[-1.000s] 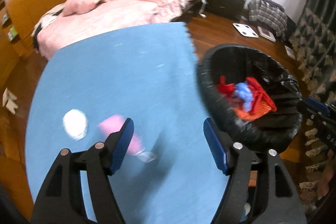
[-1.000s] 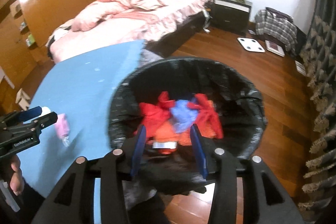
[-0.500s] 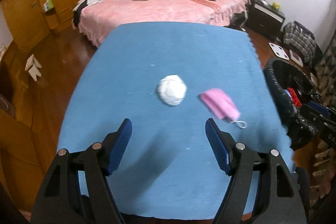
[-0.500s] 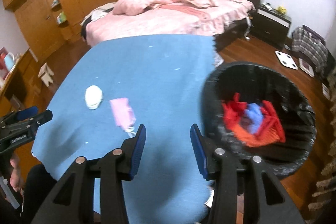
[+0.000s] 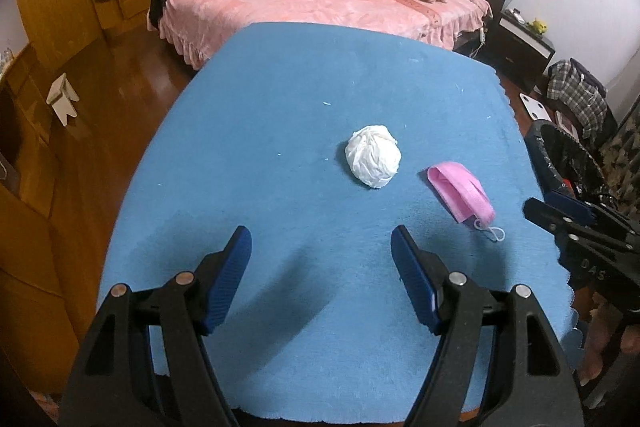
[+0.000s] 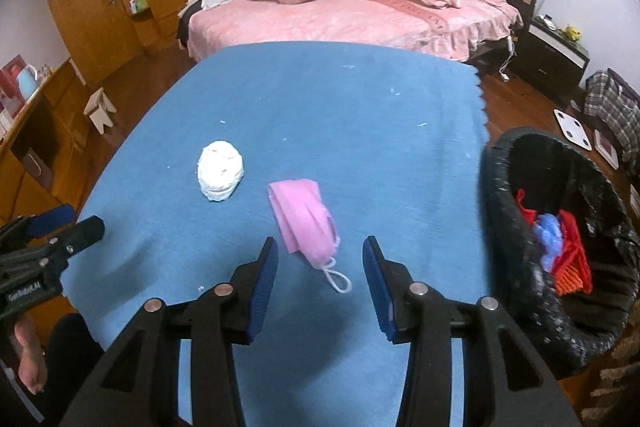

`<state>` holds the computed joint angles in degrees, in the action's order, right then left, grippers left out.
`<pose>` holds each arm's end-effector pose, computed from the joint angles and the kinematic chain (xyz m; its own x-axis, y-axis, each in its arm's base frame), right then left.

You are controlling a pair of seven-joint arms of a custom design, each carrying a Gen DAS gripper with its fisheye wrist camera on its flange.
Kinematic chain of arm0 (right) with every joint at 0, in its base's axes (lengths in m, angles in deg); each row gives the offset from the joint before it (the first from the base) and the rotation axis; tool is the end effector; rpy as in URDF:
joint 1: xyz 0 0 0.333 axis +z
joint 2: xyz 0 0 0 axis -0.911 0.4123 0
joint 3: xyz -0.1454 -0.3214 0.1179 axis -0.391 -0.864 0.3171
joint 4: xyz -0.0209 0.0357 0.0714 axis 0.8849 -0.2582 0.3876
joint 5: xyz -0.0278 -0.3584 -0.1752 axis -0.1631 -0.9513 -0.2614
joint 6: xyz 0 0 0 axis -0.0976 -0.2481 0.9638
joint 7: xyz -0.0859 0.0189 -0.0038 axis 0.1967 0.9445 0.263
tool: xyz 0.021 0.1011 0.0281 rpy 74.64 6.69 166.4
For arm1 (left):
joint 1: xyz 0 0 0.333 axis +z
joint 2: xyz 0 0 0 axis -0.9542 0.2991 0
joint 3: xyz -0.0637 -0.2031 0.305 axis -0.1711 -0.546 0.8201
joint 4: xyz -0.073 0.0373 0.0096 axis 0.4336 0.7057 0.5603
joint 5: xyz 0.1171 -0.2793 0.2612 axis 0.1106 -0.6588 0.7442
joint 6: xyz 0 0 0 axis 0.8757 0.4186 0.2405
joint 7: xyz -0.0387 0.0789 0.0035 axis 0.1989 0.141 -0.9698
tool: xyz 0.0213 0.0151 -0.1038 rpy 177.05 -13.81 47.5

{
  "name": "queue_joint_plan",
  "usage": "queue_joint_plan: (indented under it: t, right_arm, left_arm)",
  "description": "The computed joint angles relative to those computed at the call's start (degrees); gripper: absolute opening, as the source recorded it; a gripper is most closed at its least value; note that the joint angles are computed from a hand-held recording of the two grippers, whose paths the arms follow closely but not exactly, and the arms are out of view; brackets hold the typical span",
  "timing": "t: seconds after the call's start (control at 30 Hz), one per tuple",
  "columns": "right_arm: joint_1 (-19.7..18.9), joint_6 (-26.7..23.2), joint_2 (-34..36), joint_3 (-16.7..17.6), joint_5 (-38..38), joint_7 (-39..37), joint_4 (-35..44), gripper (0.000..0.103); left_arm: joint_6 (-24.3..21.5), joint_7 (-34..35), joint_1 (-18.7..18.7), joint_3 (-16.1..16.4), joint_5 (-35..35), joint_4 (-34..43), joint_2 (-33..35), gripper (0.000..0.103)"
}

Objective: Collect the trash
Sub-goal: 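Move both open tools back toward the white ball and pink mask, then grasp the pink mask with the right tool while the left tool grasps the white paper ball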

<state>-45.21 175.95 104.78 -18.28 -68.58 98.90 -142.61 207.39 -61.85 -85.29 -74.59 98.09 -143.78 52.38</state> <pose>0.6547 0.3093 0.3198 0.3551 -0.9283 -0.1106 -0.7924 -0.2361 -0.5624 0.5713 -0.1524 0.3199 0.2346 -0.9707 0.0515 -0.8057 -0.2238 -0.5485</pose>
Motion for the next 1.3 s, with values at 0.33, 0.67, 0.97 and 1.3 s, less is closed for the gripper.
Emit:
queue_joint_plan:
  t: [0.33,0.67,0.97,1.3]
  right_arm:
    - [-0.2,-3.9,6.5,1.0,0.6,-1.4,8.3,0.044]
    - [-0.7,-9.3,13.3,2.0,2.2,-3.5,16.9,0.037]
    - [-2.2,-9.6,15.4,2.7,4.4,-5.2,19.9,0.013]
    - [-2.7,-10.7,16.2,2.6,5.0,-6.5,22.2,0.013]
  left_arm:
    - [1.9,5.5,-1.1,1.9,-4.4,4.1,5.6,0.069]
    - [2.3,18.0,-1.1,1.7,-17.4,8.3,11.3,0.068]
    - [1.9,27.4,-1.0,0.2,-27.2,13.0,15.6,0.067]
    - [0.1,35.6,-2.3,0.1,-36.1,19.3,20.2,0.066]
